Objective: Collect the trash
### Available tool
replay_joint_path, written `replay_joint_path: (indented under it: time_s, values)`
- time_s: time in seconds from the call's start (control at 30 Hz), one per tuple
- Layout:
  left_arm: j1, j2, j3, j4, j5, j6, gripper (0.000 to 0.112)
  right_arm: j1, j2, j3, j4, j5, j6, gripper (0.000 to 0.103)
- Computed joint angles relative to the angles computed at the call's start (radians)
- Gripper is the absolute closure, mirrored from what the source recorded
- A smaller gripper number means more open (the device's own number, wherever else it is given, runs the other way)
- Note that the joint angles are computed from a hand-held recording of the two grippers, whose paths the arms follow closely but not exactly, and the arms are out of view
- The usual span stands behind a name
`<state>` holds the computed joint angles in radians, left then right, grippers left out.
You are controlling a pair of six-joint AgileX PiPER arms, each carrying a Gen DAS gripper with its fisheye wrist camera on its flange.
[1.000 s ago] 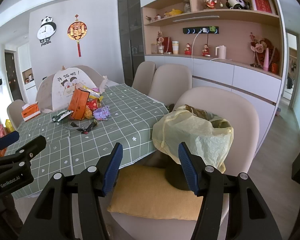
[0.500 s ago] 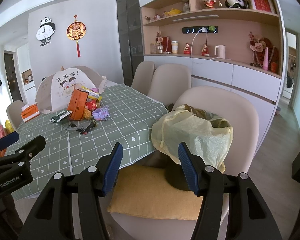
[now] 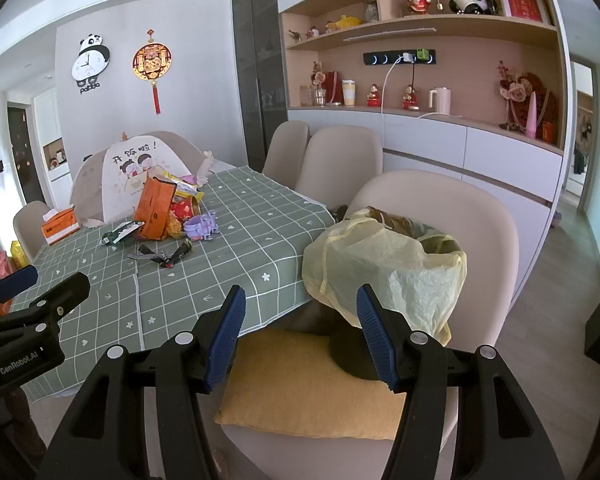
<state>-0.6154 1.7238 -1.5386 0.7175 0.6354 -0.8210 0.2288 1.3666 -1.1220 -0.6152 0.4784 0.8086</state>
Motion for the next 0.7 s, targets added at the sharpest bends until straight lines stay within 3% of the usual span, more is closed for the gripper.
replay_joint_path:
  time_s: [0.33, 0.57, 0.7]
  values:
    - [0.019, 0.009, 0.011, -0.013, -0.017, 0.004, 0.024, -0.003, 0.005, -0.001, 0.006, -0.005, -0.004, 0.048]
    - [0.088, 0.051, -0.015, -0.062, -0.042, 0.049, 0.024, -0.012, 0.077, -0.059, 0.055, -0.005, -0.054, 0.048]
    - [0.178, 0.102, -0.073, -0.183, -0.06, 0.164, 0.024, -0.019, 0.162, -0.141, 0.144, -0.006, -0.126, 0.048]
